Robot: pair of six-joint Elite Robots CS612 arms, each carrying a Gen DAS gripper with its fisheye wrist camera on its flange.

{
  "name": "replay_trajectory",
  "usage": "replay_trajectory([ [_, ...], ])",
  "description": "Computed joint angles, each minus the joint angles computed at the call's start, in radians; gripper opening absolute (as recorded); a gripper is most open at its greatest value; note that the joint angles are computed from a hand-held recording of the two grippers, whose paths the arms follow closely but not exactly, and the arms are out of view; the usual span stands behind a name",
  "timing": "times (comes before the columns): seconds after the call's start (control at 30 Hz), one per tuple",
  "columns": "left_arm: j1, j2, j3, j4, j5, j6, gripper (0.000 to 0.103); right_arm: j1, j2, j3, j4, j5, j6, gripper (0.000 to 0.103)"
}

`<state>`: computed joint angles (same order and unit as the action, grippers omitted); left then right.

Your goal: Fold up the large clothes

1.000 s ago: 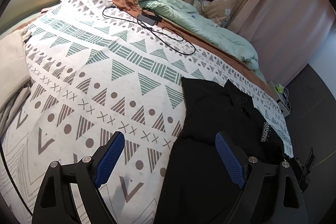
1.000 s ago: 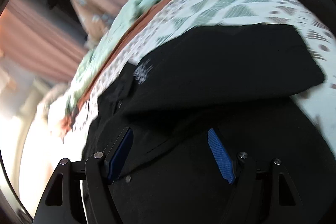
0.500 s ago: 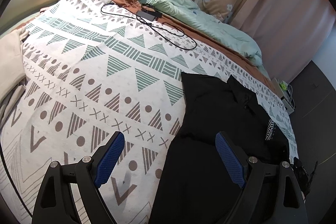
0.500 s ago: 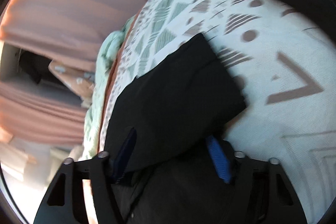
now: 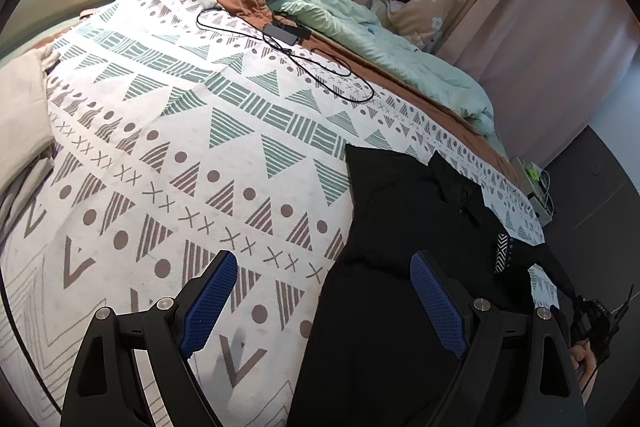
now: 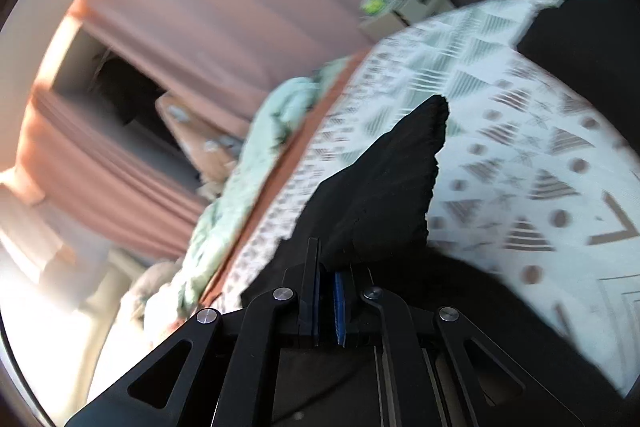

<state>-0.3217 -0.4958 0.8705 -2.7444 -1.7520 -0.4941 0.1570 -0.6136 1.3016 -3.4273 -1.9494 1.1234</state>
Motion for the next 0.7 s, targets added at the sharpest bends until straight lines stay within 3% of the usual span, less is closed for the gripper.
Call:
replay_trajectory([
  [0.33, 0.034, -0.006, 0.018, -0.043, -0.060, -0.056, 0.089, 0.068, 0.058, -0.214, 0.105, 0.007, -0.218, 0.007],
  [0.5, 0.048, -0.013, 0.028, -0.073, -0.054, -0.085, 0.089, 0.094, 0.144, -0.412, 0.291, 0.038, -0.293, 0.007],
  [0.6, 0.054, -0.013, 0.028, -0.068, -0.042, -0.096, 0.089, 0.116, 0.228, -0.601, 0.497, 0.056, -0.381, 0.009],
  [0.67, 0.055, -0.012, 0.025, -0.057, -0.032, -0.098, 0.089, 0.121, 0.280, -0.710, 0.600, 0.132, -0.430, 0.043],
  [0.7, 0.054, -0.012, 0.024, -0.052, -0.028, -0.098, 0.089, 0.122, 0.304, -0.757, 0.638, 0.184, -0.453, 0.075],
])
